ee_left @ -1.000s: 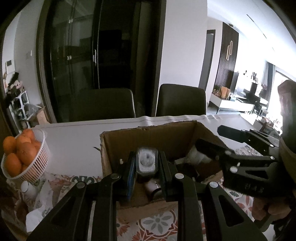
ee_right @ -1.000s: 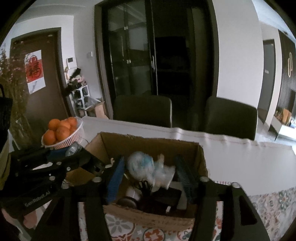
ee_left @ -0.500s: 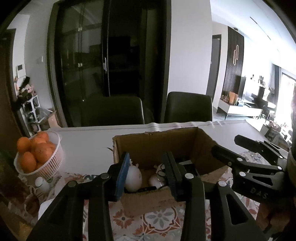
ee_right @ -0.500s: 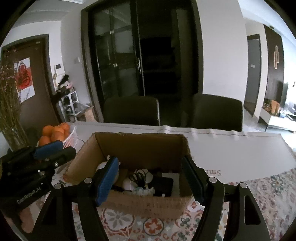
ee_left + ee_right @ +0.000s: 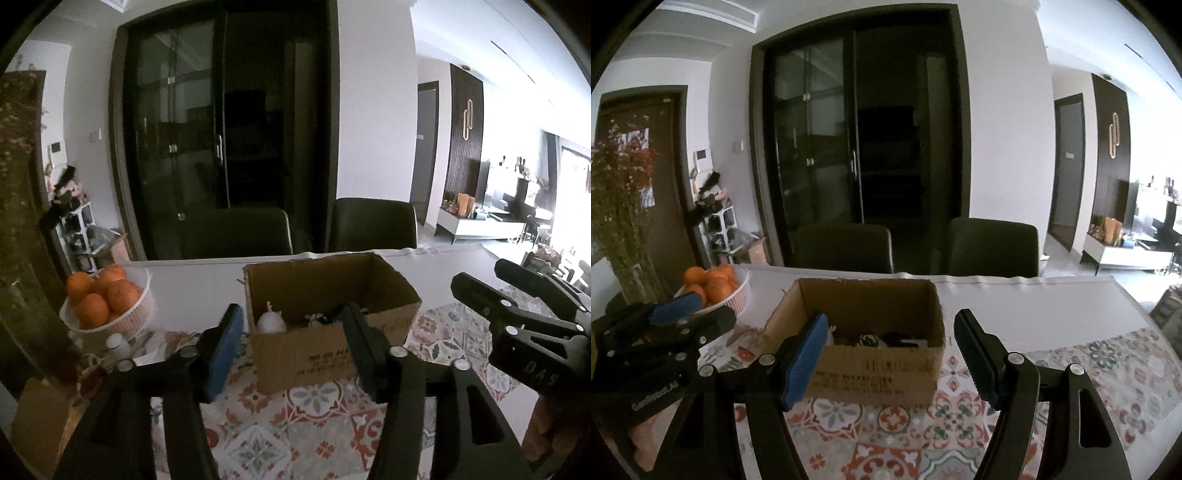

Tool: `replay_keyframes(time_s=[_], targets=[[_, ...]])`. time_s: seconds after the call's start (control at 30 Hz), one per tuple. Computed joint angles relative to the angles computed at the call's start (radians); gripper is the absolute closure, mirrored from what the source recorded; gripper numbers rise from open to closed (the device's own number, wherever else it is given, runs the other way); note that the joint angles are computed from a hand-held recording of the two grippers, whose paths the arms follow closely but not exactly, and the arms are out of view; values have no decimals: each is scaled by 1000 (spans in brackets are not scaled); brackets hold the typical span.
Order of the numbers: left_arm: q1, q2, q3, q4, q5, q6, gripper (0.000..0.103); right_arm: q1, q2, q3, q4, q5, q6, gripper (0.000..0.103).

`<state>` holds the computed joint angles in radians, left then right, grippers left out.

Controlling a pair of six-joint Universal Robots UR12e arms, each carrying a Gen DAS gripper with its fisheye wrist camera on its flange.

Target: Organize rigid objects

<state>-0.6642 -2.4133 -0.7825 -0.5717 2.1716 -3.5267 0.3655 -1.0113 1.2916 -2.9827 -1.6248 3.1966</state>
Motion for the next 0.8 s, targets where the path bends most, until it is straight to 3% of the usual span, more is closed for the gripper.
replay_keyframes(time_s=[0.17,0.27,0.5,0.8], targets=[[-22,37,-69,19,43,6,34,10,-38,67,-29,-11,14,29],[-32,59,-110,25,62,-8,22,16,-58,103,-40,-15,23,27],[-57,94,-191,45,110,-55,4,34,-93,175,-81,-65,34,22],[-83,123,-254,82,154,-65,0,42,-129,241,-108,-83,45,16]])
